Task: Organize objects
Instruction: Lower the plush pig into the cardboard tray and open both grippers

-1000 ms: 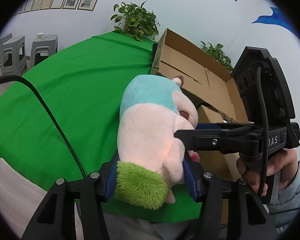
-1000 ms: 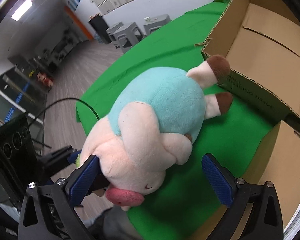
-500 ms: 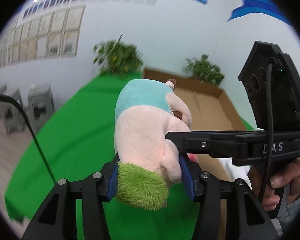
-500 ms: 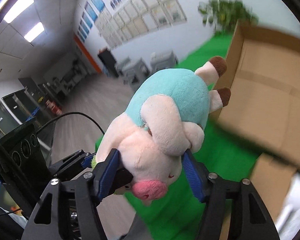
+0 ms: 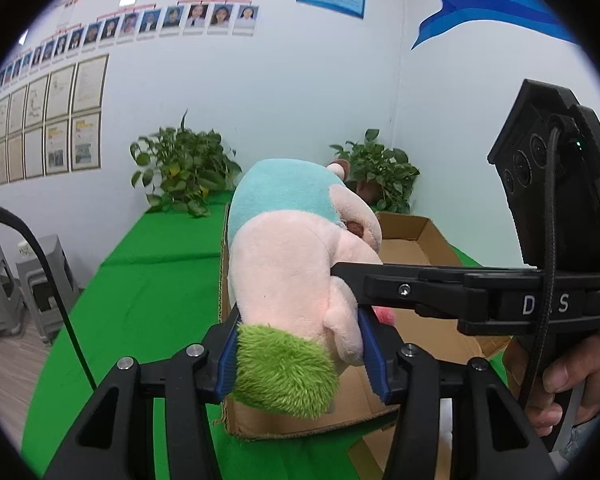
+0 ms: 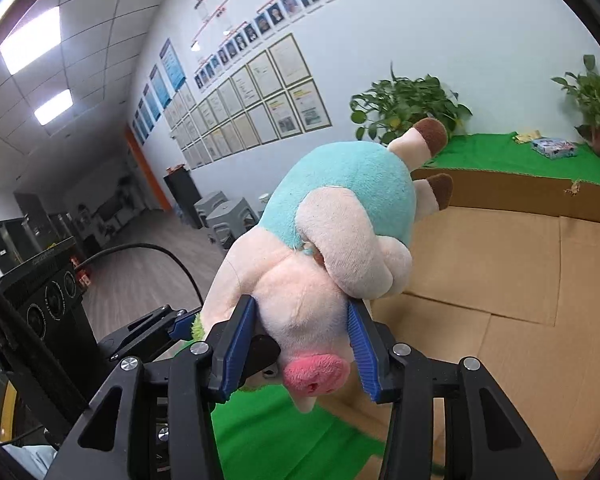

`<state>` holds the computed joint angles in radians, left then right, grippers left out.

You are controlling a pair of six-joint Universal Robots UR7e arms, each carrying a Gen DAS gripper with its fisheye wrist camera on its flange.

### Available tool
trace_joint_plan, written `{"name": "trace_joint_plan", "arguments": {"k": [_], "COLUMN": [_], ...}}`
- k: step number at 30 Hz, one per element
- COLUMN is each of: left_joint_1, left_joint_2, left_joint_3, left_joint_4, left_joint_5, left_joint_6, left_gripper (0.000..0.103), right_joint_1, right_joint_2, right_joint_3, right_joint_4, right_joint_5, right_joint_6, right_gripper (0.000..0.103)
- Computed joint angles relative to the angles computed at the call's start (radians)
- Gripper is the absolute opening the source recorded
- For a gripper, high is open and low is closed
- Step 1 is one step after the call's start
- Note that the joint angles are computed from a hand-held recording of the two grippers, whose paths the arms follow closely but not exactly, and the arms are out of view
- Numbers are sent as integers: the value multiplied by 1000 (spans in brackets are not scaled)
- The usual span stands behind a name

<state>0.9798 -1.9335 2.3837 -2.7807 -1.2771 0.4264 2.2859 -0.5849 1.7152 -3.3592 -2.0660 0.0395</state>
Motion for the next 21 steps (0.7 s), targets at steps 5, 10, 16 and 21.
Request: {"name": "trace_joint_plan", "arguments": {"k": [5, 10, 16, 21], "left_joint_1": [76, 128, 108, 132], "left_joint_2": [114, 205, 191, 119], "left_joint_3": [-7, -10, -13, -34], "left_joint_4": [-64, -65, 43, 128], "left_joint_5": [1, 64, 139, 51], "left_joint_6": [18, 17, -20, -63], "left_gripper": [51, 50, 56, 58], "right_joint_1": [-131, -255, -311, -317], "right_joint_2": [36, 148, 224, 233], "right_joint_3": [-8, -129, -192, -189], "right_joint_4": [-35, 28, 63, 75], "right_joint_5": [83, 143, 162, 111], "right_joint_6": [-58, -94, -67, -29], "right_gripper": [43, 41, 45, 69]}}
